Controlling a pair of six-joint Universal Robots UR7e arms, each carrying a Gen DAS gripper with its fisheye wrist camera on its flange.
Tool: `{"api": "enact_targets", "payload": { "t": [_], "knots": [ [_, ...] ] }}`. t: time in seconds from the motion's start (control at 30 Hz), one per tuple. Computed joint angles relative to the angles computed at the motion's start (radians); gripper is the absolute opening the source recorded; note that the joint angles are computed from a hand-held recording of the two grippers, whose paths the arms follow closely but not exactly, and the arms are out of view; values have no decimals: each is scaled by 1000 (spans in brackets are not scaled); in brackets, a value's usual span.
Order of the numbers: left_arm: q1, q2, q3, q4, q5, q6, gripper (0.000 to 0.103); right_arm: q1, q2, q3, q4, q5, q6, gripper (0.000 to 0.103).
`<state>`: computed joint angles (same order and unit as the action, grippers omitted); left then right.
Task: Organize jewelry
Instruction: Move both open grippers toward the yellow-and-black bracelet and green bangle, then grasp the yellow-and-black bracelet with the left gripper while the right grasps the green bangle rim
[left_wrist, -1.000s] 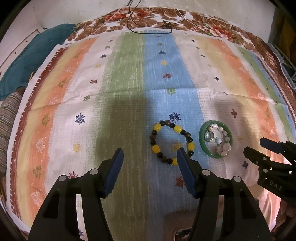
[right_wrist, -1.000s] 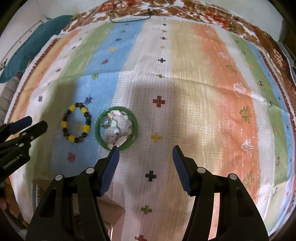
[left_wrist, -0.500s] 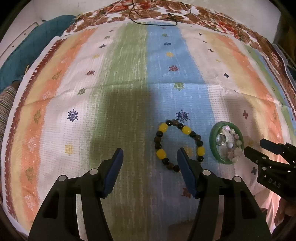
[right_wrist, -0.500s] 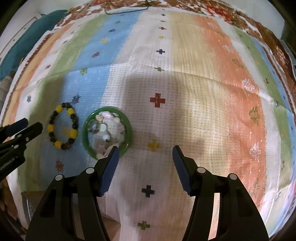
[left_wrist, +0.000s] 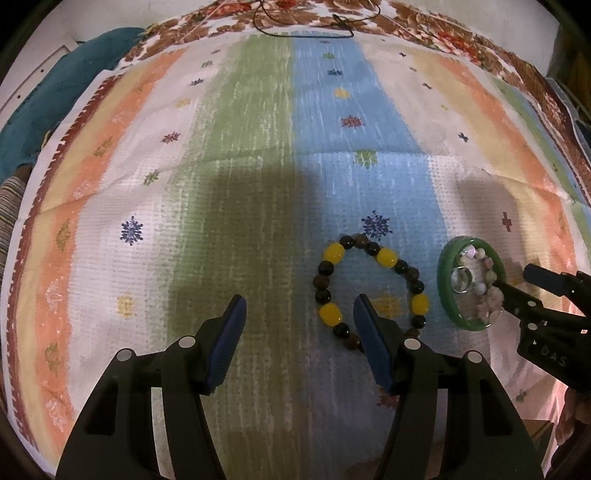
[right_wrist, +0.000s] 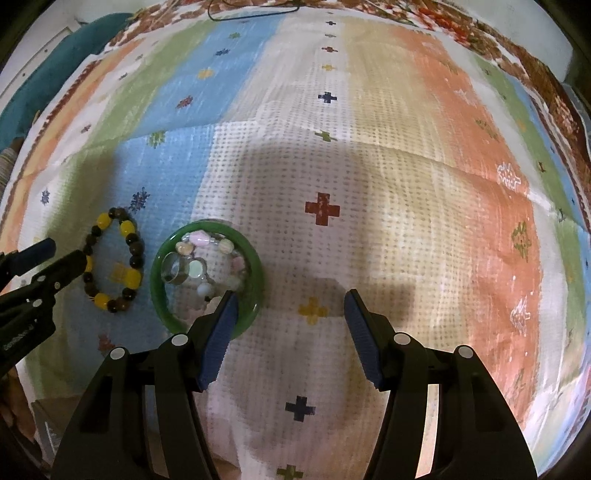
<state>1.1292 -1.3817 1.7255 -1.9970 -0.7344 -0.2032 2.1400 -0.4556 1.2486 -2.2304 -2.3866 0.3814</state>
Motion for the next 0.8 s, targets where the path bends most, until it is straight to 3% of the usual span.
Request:
{"api": "enact_targets", "payload": {
  "t": [0.17,0.27,0.37,0.4,0.43,0.47,0.8],
  "knots": [
    [19,11,-6,-2,-12,3,56,4,8,0,-11,-18,-18,60],
    [25,16,-4,-30,-9,27,39,4,7,5,-23,-17,-36,56],
    [25,16,3,-45,-10,51,19,6,8,4,-30,-17,-47,39],
    [25,16,5,-48,-8,61,12,7,9,4,-30,-17,-47,29],
    [24,13,8,-51,-7,68,11,8,7,7,-37,-7,-52,15],
    [23,11,9,-51,-9,67,11,8,7,8,-38,-4,-51,9],
    [-17,-20,25,-57,-2,81,11,14,-26,39,-83,47,-50,8]
  ]
}}
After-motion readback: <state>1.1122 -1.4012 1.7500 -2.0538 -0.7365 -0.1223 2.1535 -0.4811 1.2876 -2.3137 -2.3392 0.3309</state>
